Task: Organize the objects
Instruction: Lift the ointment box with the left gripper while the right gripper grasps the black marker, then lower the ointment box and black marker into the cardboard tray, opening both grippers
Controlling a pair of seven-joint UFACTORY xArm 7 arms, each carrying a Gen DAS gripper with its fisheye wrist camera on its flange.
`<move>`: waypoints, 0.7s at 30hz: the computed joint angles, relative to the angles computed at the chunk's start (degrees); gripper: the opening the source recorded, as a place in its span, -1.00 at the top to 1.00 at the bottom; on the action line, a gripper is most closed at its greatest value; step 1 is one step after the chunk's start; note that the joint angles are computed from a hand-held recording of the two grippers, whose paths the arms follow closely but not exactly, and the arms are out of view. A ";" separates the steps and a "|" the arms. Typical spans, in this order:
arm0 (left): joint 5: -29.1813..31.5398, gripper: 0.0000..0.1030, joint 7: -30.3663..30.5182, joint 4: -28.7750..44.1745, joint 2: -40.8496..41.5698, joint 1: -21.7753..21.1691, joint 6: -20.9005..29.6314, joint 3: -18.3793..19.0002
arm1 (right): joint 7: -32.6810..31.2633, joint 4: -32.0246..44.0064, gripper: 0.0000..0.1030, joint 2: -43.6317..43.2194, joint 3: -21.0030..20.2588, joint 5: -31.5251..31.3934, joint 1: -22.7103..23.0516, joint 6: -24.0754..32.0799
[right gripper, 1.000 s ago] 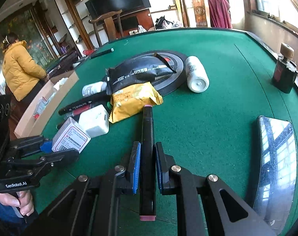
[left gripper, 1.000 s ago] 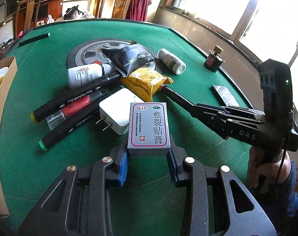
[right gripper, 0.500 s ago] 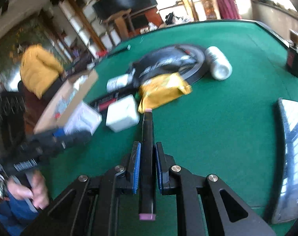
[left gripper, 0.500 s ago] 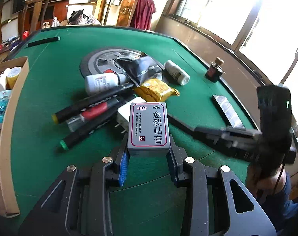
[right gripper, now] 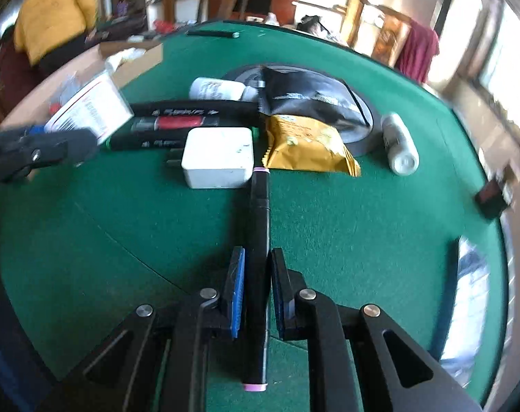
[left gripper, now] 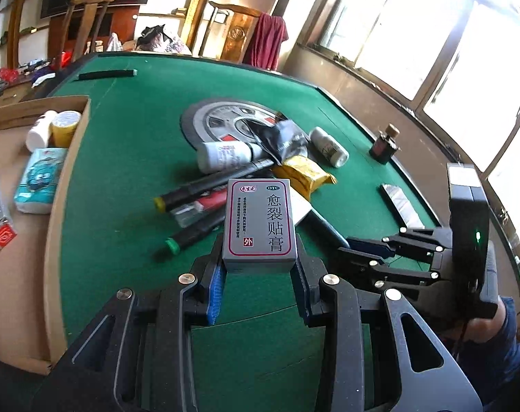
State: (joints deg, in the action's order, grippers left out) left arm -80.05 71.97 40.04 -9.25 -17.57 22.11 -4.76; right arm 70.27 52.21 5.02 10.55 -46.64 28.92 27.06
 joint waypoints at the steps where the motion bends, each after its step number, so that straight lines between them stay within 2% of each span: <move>1: -0.40 0.35 0.50 -0.29 -0.39 0.30 0.50 0.46 | 1.23 -1.78 0.75 -0.89 -0.43 1.12 -0.75 -3.67; 4: -1.53 0.35 1.32 -0.58 -0.66 1.31 1.58 1.46 | 6.08 -7.47 0.75 -3.14 -1.80 3.50 -3.50 -16.56; 5: -1.65 0.35 1.37 -0.55 -0.60 1.68 1.99 1.67 | 6.98 -8.59 0.75 -3.53 -1.92 3.92 -4.16 -19.05; 7: -2.16 0.35 1.48 -0.59 -0.69 2.41 2.65 2.01 | 12.51 -9.23 0.75 -4.06 -2.16 -0.29 -4.95 -22.17; 11: -3.06 0.35 2.47 -1.10 -1.66 3.69 3.69 2.62 | 19.48 -8.33 0.75 -4.87 -1.37 -6.09 -6.17 -25.08; 15: -3.94 0.35 2.75 -1.20 -1.99 4.78 4.06 3.10 | 18.26 -5.09 0.75 -3.63 0.01 -5.35 -6.16 -26.03; 21: -5.67 0.35 3.63 -1.80 -3.59 7.09 3.93 4.48 | 5.29 3.78 0.75 3.18 0.87 5.13 -3.42 -25.59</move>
